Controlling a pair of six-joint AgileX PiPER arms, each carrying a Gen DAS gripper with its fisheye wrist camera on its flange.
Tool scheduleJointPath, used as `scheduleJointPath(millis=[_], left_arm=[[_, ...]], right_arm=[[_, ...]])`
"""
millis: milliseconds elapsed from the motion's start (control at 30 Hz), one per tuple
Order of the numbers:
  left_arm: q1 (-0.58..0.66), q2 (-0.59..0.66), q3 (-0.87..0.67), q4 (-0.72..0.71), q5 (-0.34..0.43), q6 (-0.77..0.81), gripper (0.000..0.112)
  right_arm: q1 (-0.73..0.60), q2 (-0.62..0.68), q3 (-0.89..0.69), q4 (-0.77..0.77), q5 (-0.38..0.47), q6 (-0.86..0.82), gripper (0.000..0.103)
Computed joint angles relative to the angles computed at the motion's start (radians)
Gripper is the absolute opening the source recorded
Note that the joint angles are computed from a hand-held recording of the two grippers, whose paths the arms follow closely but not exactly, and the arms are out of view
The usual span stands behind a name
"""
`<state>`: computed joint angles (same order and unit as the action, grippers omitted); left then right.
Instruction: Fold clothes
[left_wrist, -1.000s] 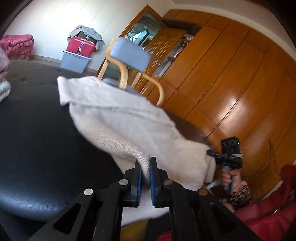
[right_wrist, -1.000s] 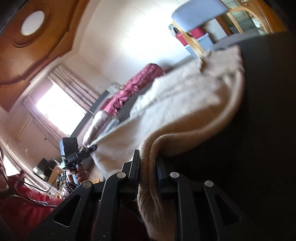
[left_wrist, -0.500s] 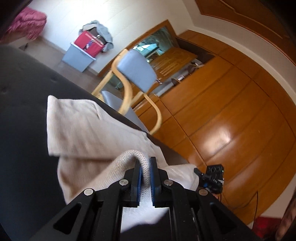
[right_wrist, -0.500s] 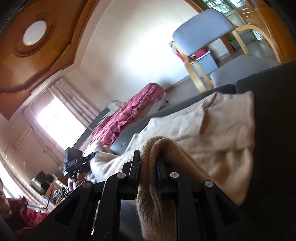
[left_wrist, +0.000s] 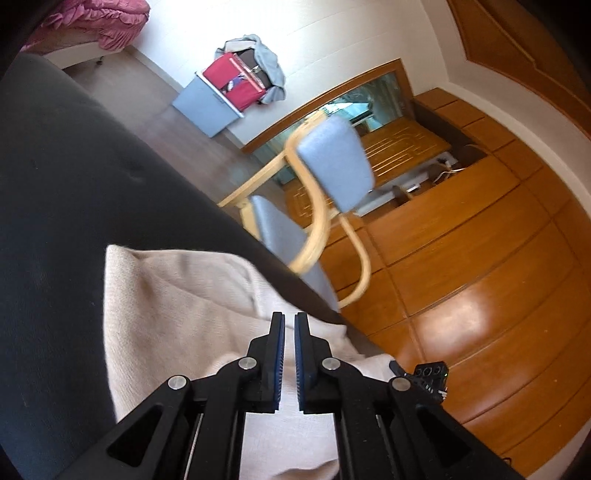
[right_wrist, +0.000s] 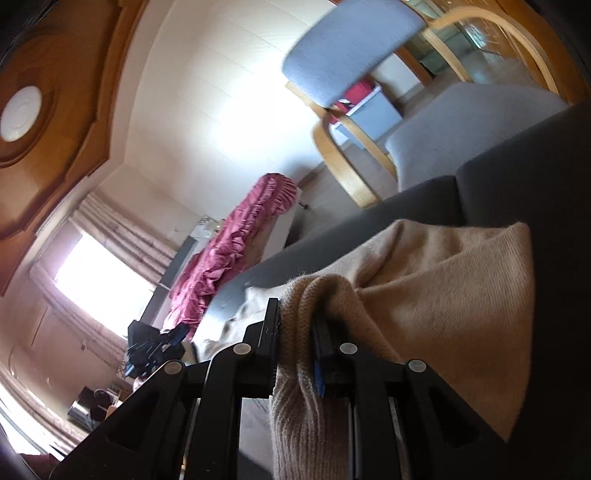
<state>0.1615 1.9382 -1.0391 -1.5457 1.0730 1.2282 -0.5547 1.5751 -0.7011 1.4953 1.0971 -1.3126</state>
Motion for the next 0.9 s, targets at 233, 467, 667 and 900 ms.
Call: scheduleJointPath(millis=[233, 467, 667, 900], left_arm=[[0.015, 0.035, 0.066, 0.114, 0.03, 0.004, 0.017], [0.09, 0.002, 0.16, 0.158, 0.074, 0.045, 0.026], [0.014, -0.006, 0.158, 0.203, 0.054, 0.015, 0.033], [-0.079, -0.006, 0.165, 0.14, -0.075, -0.013, 0.035]], right_arm=[[-0.018, 0.09, 0.004, -0.062, 0.014, 0.048, 0.029], [-0.112, -0.053, 0.094, -0.183, 0.085, -0.013, 0.05], [-0.037, -0.104, 0.137, -0.209, -0.017, -0.023, 0.053], [0.011, -0.093, 0.191, -0.132, -0.057, -0.119, 0.053]])
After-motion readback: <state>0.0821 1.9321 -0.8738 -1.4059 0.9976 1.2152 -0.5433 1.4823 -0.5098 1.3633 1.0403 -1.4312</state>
